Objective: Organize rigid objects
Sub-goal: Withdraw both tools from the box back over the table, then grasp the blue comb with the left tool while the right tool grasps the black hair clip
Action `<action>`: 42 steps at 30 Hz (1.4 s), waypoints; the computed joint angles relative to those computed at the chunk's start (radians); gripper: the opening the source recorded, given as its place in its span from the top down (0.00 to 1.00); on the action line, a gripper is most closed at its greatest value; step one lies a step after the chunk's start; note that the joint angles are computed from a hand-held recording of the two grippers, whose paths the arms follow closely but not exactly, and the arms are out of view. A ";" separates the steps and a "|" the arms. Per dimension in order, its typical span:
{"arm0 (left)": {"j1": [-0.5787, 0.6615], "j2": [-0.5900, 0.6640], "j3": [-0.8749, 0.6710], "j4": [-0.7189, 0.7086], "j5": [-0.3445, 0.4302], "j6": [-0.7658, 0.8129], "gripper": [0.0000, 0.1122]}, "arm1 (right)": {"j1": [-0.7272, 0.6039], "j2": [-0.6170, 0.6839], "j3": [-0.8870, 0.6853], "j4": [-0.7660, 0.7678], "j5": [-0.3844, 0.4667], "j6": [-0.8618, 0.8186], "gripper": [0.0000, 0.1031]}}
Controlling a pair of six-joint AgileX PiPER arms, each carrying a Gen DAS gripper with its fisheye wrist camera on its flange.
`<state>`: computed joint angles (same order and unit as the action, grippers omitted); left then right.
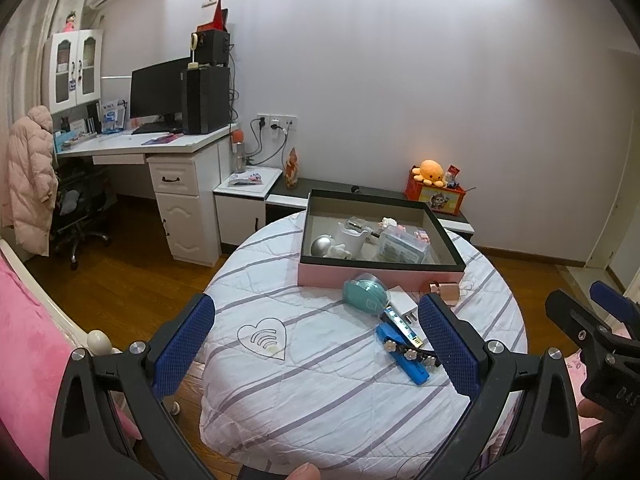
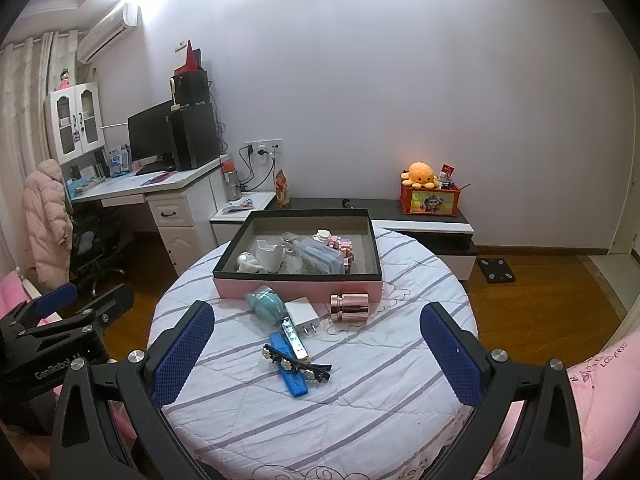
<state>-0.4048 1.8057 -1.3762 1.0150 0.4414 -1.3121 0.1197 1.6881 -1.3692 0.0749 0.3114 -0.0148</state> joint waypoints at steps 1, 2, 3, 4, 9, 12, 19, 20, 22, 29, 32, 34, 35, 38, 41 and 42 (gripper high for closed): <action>-0.002 0.002 -0.004 -0.010 0.004 0.009 0.09 | -0.006 0.006 -0.004 0.006 0.002 -0.005 0.00; -0.003 0.004 -0.005 -0.018 0.005 0.017 0.08 | -0.013 0.011 -0.008 0.010 0.005 -0.008 0.00; -0.005 0.009 -0.011 -0.032 0.008 0.031 0.09 | -0.018 0.018 -0.013 0.006 0.008 -0.005 0.00; -0.006 0.017 -0.018 -0.046 0.009 0.045 0.08 | -0.027 0.028 -0.020 0.008 0.015 -0.008 0.00; -0.004 0.074 -0.065 -0.131 0.010 0.131 0.08 | -0.063 0.069 -0.040 0.023 0.029 -0.023 0.00; -0.002 0.114 -0.093 -0.159 0.016 0.163 0.08 | -0.083 0.107 -0.058 0.073 0.046 -0.077 0.00; 0.019 0.212 -0.164 -0.240 0.035 0.236 0.09 | -0.092 0.251 -0.146 0.228 0.131 -0.274 0.00; 0.021 0.222 -0.170 -0.247 0.036 0.243 0.09 | -0.086 0.283 -0.171 0.227 0.148 -0.276 0.00; 0.029 0.254 -0.193 -0.273 0.039 0.272 0.09 | -0.081 0.327 -0.204 0.249 0.171 -0.297 0.00; 0.051 0.359 -0.280 -0.382 0.062 0.382 0.09 | -0.059 0.476 -0.345 0.286 0.244 -0.347 0.00; 0.060 0.394 -0.313 -0.418 0.071 0.418 0.09 | -0.052 0.539 -0.422 0.296 0.285 -0.353 0.06; 0.067 0.417 -0.341 -0.448 0.078 0.449 0.09 | -0.045 0.586 -0.483 0.283 0.320 -0.345 0.08; 0.070 0.427 -0.352 -0.459 0.081 0.461 0.09 | -0.042 0.604 -0.508 0.275 0.335 -0.340 0.11; 0.075 0.457 -0.385 -0.490 0.090 0.493 0.09 | -0.043 0.665 -0.592 0.282 0.392 -0.338 0.27; 0.079 0.477 -0.409 -0.515 0.096 0.520 0.09 | -0.054 0.702 -0.632 0.342 0.422 -0.383 0.35; 0.080 0.483 -0.415 -0.522 0.098 0.527 0.09 | -0.057 0.703 -0.631 0.355 0.422 -0.396 0.35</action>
